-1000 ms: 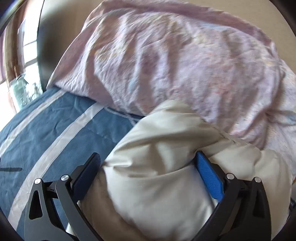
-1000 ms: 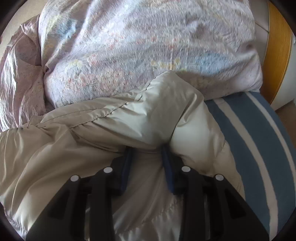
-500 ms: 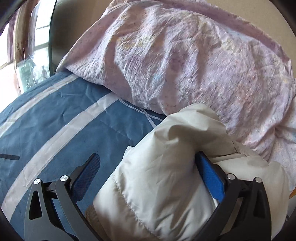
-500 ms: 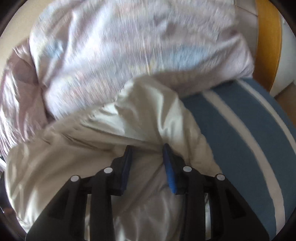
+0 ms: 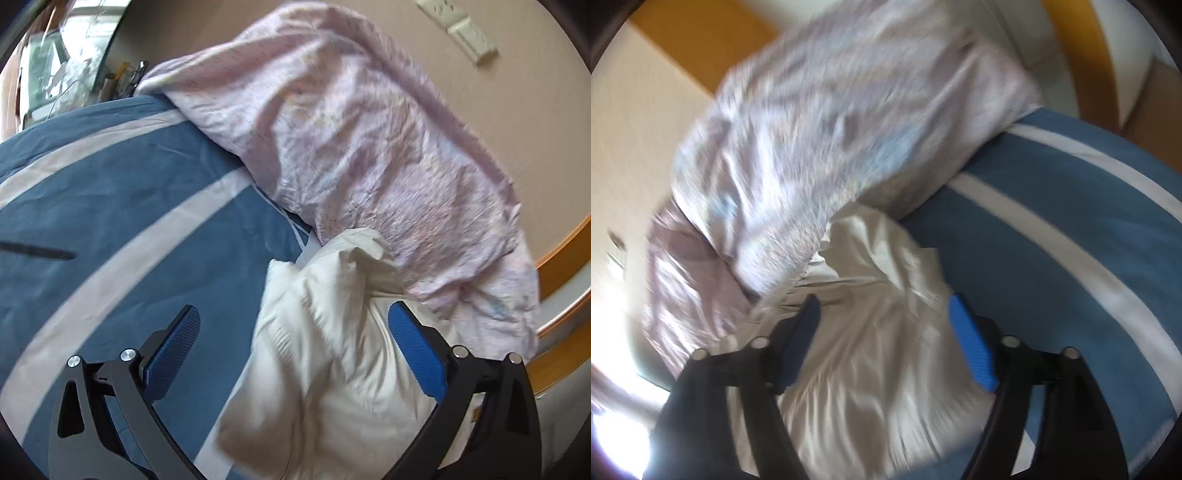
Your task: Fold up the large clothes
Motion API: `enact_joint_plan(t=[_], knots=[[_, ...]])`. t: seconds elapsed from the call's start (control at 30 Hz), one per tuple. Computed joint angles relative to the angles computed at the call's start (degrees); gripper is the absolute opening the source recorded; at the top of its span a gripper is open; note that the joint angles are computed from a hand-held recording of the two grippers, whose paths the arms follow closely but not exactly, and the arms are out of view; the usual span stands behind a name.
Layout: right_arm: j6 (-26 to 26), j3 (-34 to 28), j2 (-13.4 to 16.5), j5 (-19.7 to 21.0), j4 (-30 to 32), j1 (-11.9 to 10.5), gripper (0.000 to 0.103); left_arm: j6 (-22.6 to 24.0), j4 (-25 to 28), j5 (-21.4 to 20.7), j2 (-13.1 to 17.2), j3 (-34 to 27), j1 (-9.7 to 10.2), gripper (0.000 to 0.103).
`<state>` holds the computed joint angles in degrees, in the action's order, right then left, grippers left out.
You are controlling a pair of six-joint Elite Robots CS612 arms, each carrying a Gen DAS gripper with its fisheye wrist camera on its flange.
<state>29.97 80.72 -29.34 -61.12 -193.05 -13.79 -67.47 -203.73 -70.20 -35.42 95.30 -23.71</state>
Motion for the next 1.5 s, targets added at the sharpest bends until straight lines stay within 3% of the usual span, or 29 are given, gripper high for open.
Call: enact_joint_plan(t=[0.1, 0.23, 0.47, 0.63, 0.7, 0.9, 1.07, 1.13, 1.17, 1.23, 1.3, 1.5], knots=[[4.3, 3.6, -0.5, 3.3, -0.4, -1.4, 0.080, -3.5, -4.5, -2.3, -0.9, 4.1, -0.30, 0.102], [9.8, 3.5, 1.1, 9.5, 2.8, -1.6, 0.080, -9.2, -8.2, -5.8, 0.1, 5.7, -0.40, 0.102], [11.1, 2.3, 1.8, 9.8, 4.0, -0.5, 0.079, -12.0, -10.0, -8.3, 2.0, 4.3, -1.86, 0.102], [11.7, 0.9, 2.4, 8.1, 5.7, 0.1, 0.078, -11.9, -7.5, -7.5, 2.5, 2.3, -2.52, 0.102], [11.9, 0.6, 2.8, 8.3, 5.7, 0.2, 0.073, -11.7, -6.2, -6.9, 2.6, 1.5, -2.74, 0.102], [13.4, -0.9, 4.2, 8.8, 2.6, 0.4, 0.066, -12.9, -6.2, -6.3, 4.0, -0.8, -2.65, 0.083], [17.2, -2.4, 6.3, 11.3, -2.7, 0.1, 0.062, -15.1, -7.6, -5.9, 5.0, -2.1, -2.44, 0.078], [17.6, -2.8, 6.7, 11.6, -4.0, 0.1, 0.057, -16.8, -8.6, -5.8, 5.5, -2.4, -2.35, 0.066], [17.3, -2.9, 6.8, 11.5, -4.5, 0.1, 0.049, -18.0, -8.6, -6.0, 5.6, -2.4, -2.28, 0.062], [16.5, -2.7, 6.7, 11.4, -5.7, 0.1, 0.038, -19.5, -9.0, -7.0, 5.8, -2.3, -2.03, 0.041], [15.4, -2.3, 6.2, 11.2, -7.1, 0.2, 0.029, -18.7, -10.5, -7.6, 5.8, -2.1, -1.91, 0.029], [10.8, 0.4, 3.7, 10.2, -11.5, 0.8, 0.023, -14.5, -12.9, -7.4, 4.0, -0.8, -1.99, 0.020]])
